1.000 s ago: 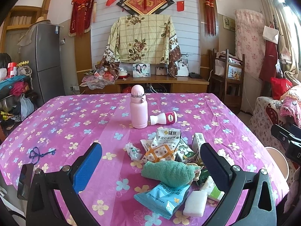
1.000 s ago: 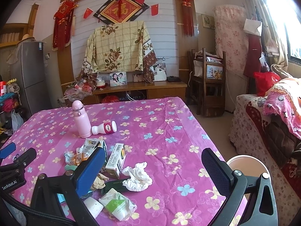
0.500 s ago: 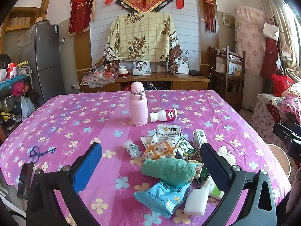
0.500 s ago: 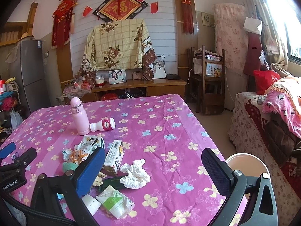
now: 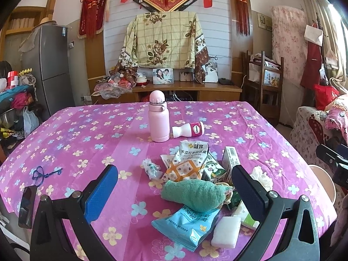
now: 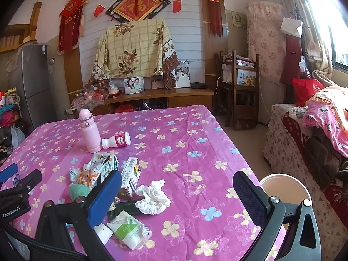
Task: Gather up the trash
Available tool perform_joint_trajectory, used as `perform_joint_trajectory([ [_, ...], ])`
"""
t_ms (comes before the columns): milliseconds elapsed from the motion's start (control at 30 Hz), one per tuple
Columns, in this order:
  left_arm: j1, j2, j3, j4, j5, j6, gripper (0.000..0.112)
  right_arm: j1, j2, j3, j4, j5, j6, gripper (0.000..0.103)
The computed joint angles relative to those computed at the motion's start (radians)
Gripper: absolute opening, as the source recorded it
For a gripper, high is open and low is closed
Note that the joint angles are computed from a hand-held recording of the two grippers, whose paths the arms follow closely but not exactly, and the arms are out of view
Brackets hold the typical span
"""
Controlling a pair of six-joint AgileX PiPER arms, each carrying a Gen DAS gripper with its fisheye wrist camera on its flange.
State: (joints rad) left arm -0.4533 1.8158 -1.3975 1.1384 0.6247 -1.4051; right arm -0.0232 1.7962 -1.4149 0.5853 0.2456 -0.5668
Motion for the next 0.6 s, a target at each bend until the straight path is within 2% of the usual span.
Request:
perform_joint_trajectory([
  [67, 0.002, 0.004, -0.004, -0.007, -0.001, 0.009, 0.103, -0.002, 0.003, 0.011, 0.076, -0.016, -0.072, 0.103],
  [133, 0.004, 0.006, -0.005, -0.013, -0.004, 0.012, 0.103, -0.003, 0.009, 0.008, 0.083, -0.015, -0.08, 0.103],
  [433, 0.021, 0.025, -0.018, -0.051, -0.016, 0.045, 0.103, 0.013, 0.039, -0.042, -0.138, 0.043, 0.108, 0.103],
  [600, 0.063, 0.016, 0.001, -0.158, -0.071, 0.158, 0.103, 0.019, 0.108, -0.113, -0.187, 0.123, 0.119, 0.103],
])
